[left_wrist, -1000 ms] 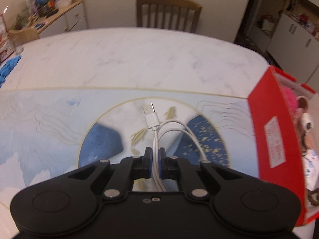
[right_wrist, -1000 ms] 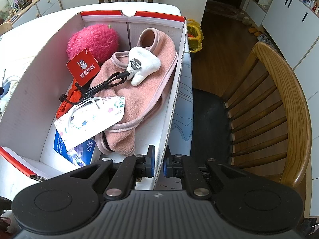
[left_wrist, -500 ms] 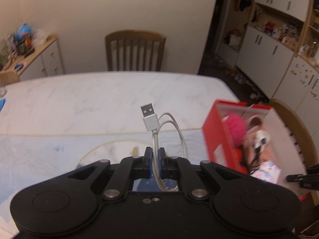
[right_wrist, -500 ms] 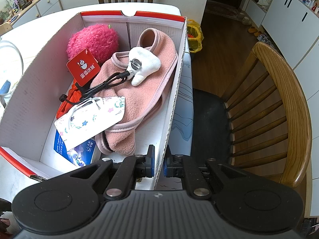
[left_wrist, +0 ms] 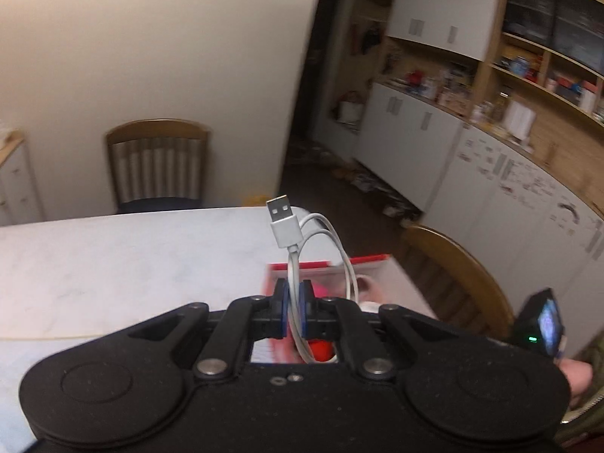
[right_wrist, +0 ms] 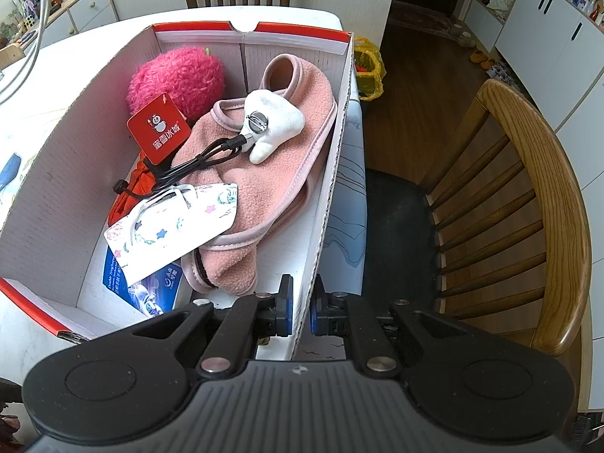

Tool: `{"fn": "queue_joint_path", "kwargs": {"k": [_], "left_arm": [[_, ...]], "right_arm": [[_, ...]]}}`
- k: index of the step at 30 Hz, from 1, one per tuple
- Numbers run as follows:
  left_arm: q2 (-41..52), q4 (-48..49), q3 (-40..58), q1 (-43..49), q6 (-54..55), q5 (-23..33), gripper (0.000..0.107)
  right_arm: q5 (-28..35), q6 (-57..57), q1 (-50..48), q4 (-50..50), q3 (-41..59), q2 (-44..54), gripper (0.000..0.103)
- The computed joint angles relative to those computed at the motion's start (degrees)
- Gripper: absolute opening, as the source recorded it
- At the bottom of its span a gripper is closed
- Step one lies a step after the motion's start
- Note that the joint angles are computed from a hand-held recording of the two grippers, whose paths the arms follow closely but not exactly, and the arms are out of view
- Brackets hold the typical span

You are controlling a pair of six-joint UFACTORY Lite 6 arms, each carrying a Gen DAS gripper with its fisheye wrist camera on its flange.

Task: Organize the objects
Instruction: 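Carry the white cable into the shoebox and open the left gripper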

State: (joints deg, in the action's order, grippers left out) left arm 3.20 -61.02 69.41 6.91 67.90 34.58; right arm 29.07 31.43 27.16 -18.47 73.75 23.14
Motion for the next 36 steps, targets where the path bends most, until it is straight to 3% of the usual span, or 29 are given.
{"fn": "queue_joint_path", "kwargs": {"k": [14, 19, 36], "left_arm": [[17.6, 2.3, 6.4, -17.3, -2.7, -3.5, 0.003], [25.1, 4.9, 12.3, -18.6, -8.2, -1.2, 0.003], [41.3, 23.6, 26.6, -23.8, -24.7, -4.6, 0.004]], "right_arm": [[0.2, 0.4, 0.5, 0.1, 0.5, 0.4, 0.009], [0.1, -0.2, 0.3, 0.6, 0.7, 0.5, 0.009], [-0.2, -1.1, -0.1, 1.7, 1.0, 0.8, 0.009]]}}
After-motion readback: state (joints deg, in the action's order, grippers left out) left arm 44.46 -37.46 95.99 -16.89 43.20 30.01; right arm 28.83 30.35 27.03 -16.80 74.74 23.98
